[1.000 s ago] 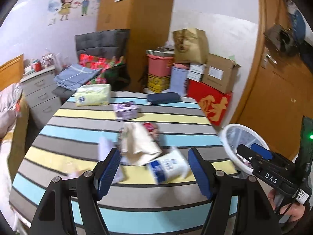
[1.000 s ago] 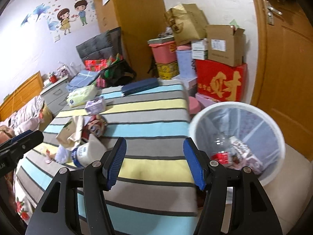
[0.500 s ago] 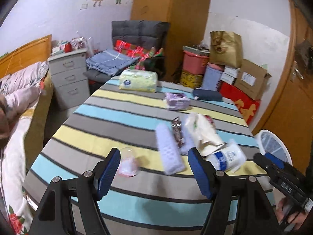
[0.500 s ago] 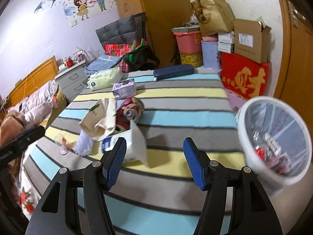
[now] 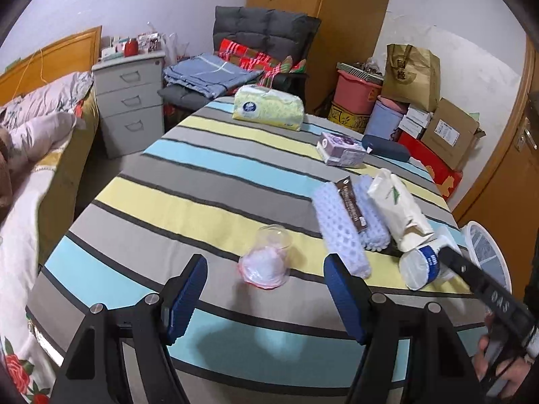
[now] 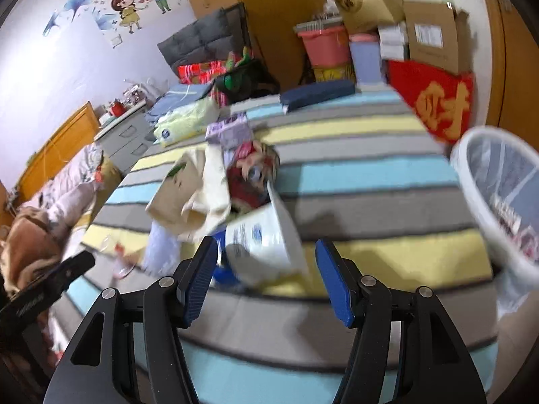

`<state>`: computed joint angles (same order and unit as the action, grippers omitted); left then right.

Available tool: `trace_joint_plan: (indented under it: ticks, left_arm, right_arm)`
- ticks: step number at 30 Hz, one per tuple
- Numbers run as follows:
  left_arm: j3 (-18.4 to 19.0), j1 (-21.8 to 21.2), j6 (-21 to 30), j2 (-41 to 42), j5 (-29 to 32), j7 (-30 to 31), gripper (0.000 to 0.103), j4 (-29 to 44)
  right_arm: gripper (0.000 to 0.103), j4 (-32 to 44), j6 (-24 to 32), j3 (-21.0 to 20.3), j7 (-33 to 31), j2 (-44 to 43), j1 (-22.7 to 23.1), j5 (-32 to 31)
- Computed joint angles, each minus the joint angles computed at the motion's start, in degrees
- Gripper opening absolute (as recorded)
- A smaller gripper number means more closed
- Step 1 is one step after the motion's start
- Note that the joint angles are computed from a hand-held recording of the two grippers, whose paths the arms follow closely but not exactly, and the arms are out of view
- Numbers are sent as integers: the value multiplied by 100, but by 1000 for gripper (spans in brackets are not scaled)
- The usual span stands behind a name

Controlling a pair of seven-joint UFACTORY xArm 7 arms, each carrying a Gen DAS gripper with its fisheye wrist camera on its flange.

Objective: Collect trash
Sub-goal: 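Move both open tools back over the table toward the remaining trash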

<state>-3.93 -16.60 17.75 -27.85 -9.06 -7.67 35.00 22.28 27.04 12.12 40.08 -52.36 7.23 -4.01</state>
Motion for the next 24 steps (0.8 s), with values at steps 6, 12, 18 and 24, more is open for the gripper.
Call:
trace_joint_plan:
  ticks: [6,12,18,24]
  left_arm:
    - [103,-24,27,127,-64,108,71,44]
    - [149,-62,-6,247,-156,214,71,122]
    - [153,-74,-31,462,-246,303,71,261]
    - [237,-167,-25,597,-450,549,71,368]
  right_arm:
    - [62,240,-56,74,64,433,-242,-94]
    - [62,-63,212,221,428,-395,-287,-155]
    - [62,-371,683,304,1087,-1121,211,213]
    - [62,-115,-209,-86,949,11,330,441]
